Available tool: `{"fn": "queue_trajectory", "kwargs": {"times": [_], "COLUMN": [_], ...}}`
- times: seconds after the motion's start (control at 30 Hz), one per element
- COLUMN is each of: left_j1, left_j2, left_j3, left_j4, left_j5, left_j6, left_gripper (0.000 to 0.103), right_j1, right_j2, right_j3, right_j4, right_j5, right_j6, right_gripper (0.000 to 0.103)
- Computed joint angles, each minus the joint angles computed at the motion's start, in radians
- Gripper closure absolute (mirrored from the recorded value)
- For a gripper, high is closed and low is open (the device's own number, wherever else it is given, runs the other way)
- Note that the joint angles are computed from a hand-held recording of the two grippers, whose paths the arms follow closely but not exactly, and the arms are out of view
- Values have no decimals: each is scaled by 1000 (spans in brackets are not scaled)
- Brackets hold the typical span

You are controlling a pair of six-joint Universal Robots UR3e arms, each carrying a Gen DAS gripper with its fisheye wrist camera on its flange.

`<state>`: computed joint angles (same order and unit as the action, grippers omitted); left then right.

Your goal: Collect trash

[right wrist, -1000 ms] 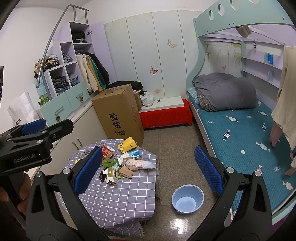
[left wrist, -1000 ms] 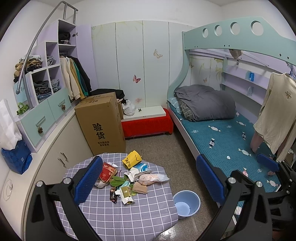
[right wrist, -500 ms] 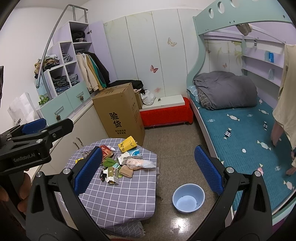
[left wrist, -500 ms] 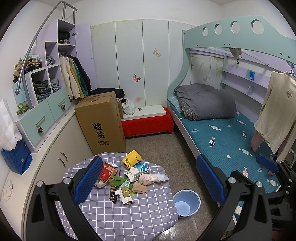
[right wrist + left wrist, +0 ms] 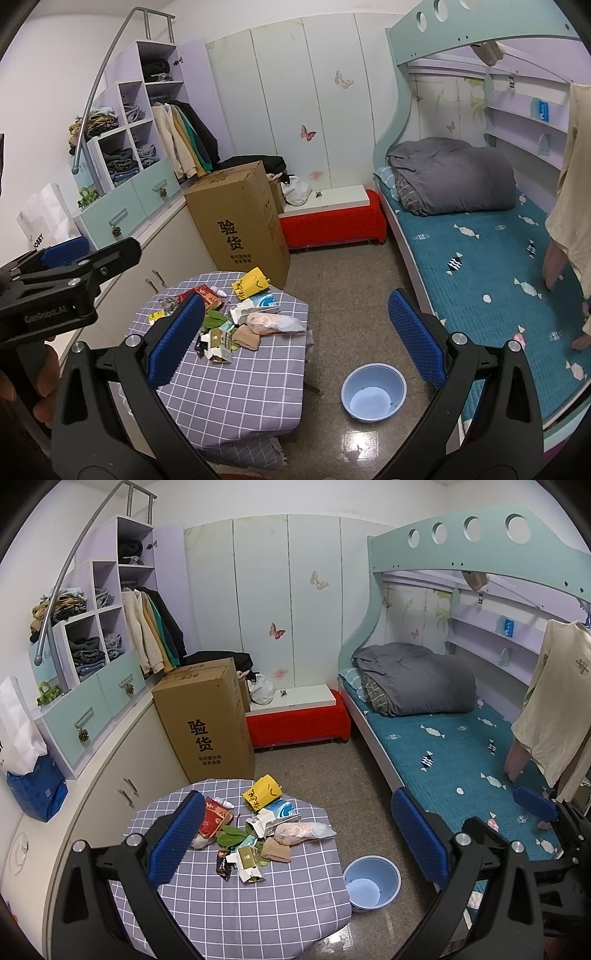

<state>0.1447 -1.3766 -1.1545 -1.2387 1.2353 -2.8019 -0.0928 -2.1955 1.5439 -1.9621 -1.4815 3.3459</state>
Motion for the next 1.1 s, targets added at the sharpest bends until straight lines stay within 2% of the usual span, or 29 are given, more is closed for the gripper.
{"fn": "queue_trajectory", "kwargs": {"times": [0.03, 0.23, 0.4, 0.6, 0.8, 0.9, 1.1], "left_j1": [-9, -40, -10, 141, 251, 285, 268], "left_j2": [-7, -47, -52, -116, -220, -311, -518], "left_j3": [9, 71, 64, 111, 96, 133, 269], "left_j4": [-1, -58, -70, -189, -220, -256, -325], "left_j5": [15, 80, 114, 55, 36, 20, 29], "left_j6": [-10, -54, -40, -3, 77, 104, 150], "left_gripper": [4, 4, 4, 4, 4, 4, 4], "right_j1": [-3, -168, -119, 48, 184, 219, 293], "right_j2": [2, -33, 31, 192, 409, 498, 699], "right_j3": [-3, -7, 17, 16, -38, -74, -206], "right_j4": [4, 94, 31, -65, -119, -122, -105], "right_j5": [-4, 164, 166, 68, -2, -17, -107], "right_j6": [-7, -118, -90, -12, 75, 118, 199], "right_gripper": [6, 6, 6, 6, 6, 6, 6]}}
